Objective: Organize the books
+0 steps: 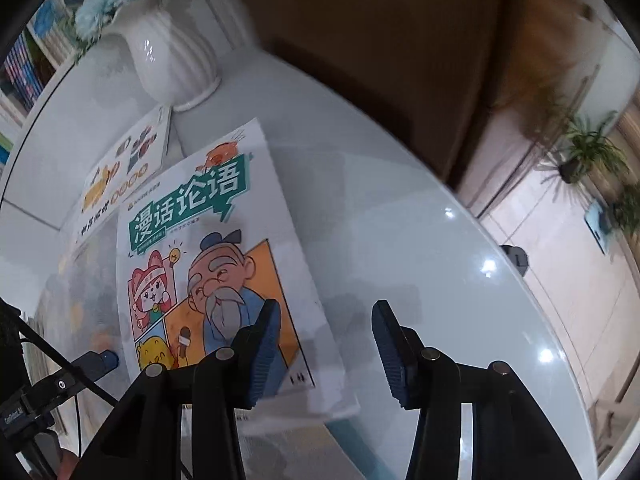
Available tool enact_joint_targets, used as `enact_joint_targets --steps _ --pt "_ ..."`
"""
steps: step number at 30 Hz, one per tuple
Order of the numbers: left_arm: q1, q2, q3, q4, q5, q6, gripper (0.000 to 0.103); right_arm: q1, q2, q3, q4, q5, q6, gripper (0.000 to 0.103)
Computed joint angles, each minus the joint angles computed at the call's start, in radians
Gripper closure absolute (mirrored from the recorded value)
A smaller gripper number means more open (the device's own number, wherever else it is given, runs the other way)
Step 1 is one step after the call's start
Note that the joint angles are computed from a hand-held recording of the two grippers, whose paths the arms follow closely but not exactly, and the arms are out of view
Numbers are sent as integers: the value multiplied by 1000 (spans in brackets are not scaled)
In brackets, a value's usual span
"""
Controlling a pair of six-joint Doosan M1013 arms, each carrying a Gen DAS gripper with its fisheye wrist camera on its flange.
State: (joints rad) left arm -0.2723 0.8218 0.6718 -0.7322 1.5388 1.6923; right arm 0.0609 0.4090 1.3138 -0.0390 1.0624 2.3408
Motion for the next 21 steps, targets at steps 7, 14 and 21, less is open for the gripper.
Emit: enact_joint_targets --steps 7,14,21 --pt "3 28 -20 -108 70 -27 42 7 28 -50 84 60 -178 55" --pt "25 -53 104 -88 -9 30 42 57 17 -64 40 79 -212 55" --pt "96 -146 242 -54 -65 20 42 136 31 -112 94 78 -301 55"
